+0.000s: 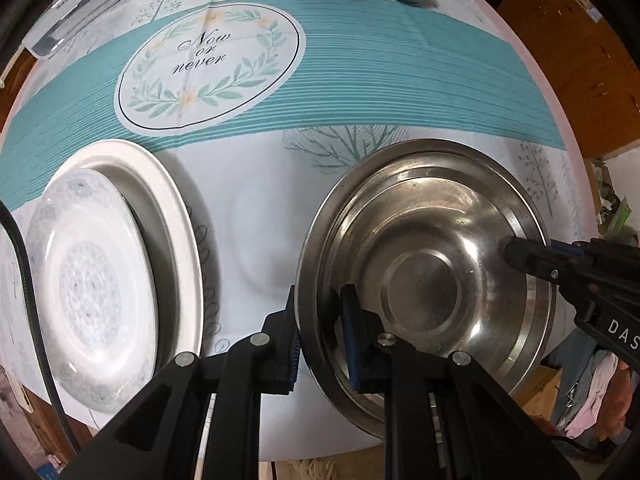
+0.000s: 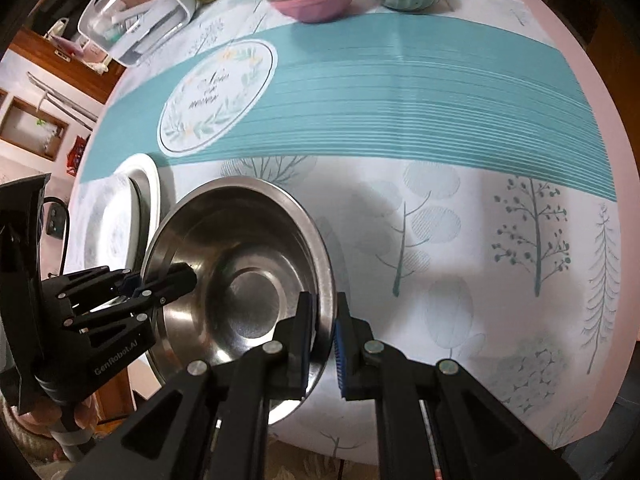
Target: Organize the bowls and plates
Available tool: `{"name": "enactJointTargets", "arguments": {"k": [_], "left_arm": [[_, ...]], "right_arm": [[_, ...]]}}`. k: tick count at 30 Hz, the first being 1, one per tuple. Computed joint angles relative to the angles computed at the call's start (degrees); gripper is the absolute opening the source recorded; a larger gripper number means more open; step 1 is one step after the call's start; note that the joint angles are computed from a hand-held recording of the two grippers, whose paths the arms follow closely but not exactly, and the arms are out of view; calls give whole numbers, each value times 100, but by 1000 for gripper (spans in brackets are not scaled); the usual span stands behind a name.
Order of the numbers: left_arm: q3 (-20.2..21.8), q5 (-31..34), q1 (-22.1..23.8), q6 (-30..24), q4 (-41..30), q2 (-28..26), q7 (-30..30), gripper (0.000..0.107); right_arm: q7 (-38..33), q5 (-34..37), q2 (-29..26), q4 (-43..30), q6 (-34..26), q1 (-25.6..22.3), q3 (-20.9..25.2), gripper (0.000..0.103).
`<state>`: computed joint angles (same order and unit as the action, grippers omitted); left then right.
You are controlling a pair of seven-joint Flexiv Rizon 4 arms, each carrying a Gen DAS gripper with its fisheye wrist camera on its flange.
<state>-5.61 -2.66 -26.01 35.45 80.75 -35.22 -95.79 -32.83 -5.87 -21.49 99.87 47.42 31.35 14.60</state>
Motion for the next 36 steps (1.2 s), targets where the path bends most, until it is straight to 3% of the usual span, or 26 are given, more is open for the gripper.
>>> {"name": "enactJointTargets", "arguments": {"k": [7, 10, 12, 13, 29, 36], "left_arm": [[86, 270, -124, -30, -66, -27, -51, 22], [106, 313, -135, 50, 10, 38, -126, 39], [153, 395, -173, 79, -8, 63, -240, 58], [181, 445, -193, 126, -2, 87, -315, 61], [187, 549, -212, 155, -265, 61, -590, 74], [270, 628, -218, 250, -435, 117, -890, 74]], "right_arm": [[-36, -147, -78, -68, -228, 79, -28, 12], [75, -367, -67, -62, -329, 145, -108, 14], [67, -336, -55, -49, -314, 107, -92, 16], [67, -318, -43, -29, -306, 91, -84, 18], [-113, -314, 71, -2, -125, 17, -62, 21], [-263, -374, 264, 68, 82, -61, -88, 21]]}}
